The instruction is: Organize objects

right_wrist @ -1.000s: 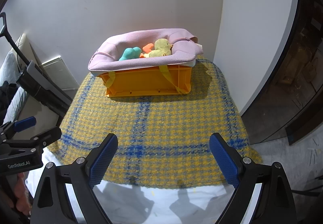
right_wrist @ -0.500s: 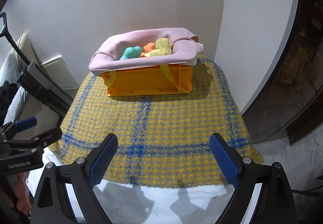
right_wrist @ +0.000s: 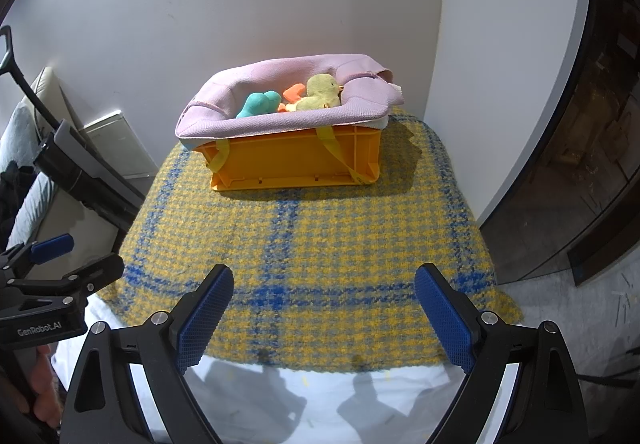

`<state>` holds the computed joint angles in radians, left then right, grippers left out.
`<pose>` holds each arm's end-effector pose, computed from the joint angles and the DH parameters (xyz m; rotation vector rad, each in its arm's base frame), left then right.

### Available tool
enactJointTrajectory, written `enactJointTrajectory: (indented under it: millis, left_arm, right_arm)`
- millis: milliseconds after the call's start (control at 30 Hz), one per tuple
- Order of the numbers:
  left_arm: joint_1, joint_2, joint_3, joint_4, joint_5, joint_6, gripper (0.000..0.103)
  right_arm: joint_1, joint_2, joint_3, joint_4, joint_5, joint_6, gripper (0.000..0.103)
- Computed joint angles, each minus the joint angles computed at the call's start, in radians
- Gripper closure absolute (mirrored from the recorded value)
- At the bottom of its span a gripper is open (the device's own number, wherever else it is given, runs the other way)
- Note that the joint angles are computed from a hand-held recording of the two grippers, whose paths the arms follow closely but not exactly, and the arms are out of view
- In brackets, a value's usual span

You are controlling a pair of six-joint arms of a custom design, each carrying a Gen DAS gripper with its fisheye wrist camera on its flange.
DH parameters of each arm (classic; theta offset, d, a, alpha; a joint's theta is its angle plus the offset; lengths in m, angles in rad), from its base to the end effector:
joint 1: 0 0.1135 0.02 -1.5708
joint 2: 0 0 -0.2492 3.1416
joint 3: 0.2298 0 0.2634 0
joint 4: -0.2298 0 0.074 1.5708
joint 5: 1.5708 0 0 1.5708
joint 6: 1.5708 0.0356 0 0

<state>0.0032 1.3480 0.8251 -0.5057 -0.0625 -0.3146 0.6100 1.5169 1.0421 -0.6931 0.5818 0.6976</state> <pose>0.2736 0.0031 0.1866 -0.4331 2.5601 -0.0317 0.2594 0.1574 0.2030 0.2583 2.4543 -0.2795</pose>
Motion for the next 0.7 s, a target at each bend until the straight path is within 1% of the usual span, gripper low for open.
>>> enactJointTrajectory:
  millis: [700]
  left_arm:
    - [0.002, -0.001, 0.007, -0.007, 0.013, 0.010, 0.000]
  right_arm:
    - [0.002, 0.003, -0.003, 0.008, 0.005, 0.007, 0.011]
